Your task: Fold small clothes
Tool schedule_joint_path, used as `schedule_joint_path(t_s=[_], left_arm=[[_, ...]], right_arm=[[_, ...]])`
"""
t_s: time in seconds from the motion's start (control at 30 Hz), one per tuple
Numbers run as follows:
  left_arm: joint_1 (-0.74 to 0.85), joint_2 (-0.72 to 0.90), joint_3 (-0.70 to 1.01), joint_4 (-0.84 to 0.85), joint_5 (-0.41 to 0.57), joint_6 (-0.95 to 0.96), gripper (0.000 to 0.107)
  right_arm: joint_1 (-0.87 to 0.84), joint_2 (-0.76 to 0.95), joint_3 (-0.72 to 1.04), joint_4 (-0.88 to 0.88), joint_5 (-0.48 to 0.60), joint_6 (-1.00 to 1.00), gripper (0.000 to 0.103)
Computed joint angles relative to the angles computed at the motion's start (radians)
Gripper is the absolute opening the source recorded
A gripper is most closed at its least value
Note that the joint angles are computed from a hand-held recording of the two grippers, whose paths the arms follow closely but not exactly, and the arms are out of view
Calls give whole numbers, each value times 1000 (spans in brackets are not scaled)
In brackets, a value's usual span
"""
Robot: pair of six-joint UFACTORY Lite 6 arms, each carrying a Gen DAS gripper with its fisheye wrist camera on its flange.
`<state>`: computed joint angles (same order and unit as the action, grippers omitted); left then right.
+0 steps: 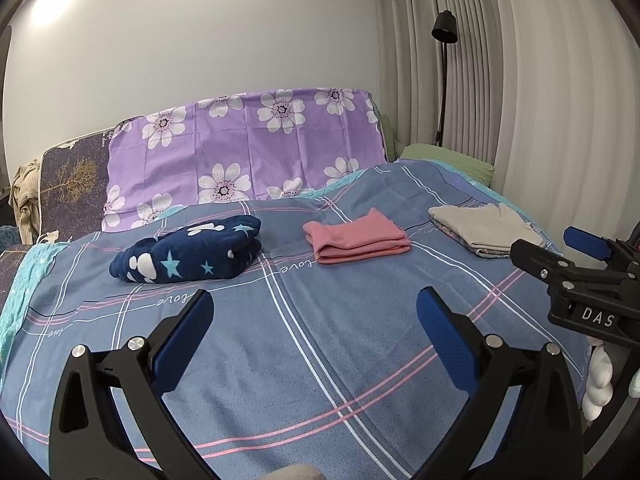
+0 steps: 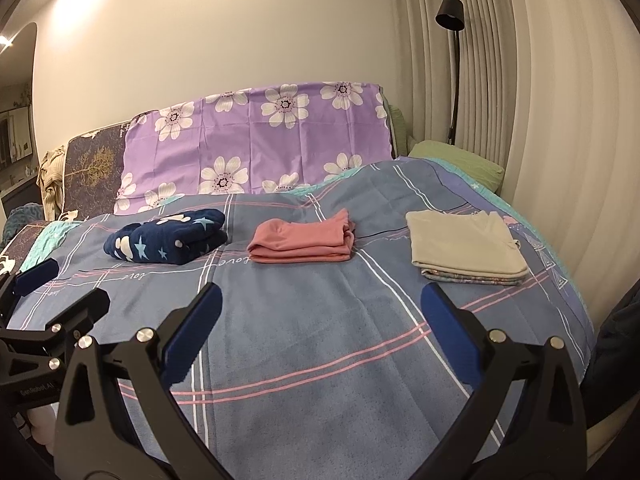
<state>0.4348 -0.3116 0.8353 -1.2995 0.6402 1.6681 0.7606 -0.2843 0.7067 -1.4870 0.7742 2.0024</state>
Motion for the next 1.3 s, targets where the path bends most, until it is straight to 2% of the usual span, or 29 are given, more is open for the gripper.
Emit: schedule_joint_path(t_s=[1.3], left_arm=[[-29,56,-23,-10,-70,26,102]], right_arm=[[-28,85,19,-14,-49,40,101]])
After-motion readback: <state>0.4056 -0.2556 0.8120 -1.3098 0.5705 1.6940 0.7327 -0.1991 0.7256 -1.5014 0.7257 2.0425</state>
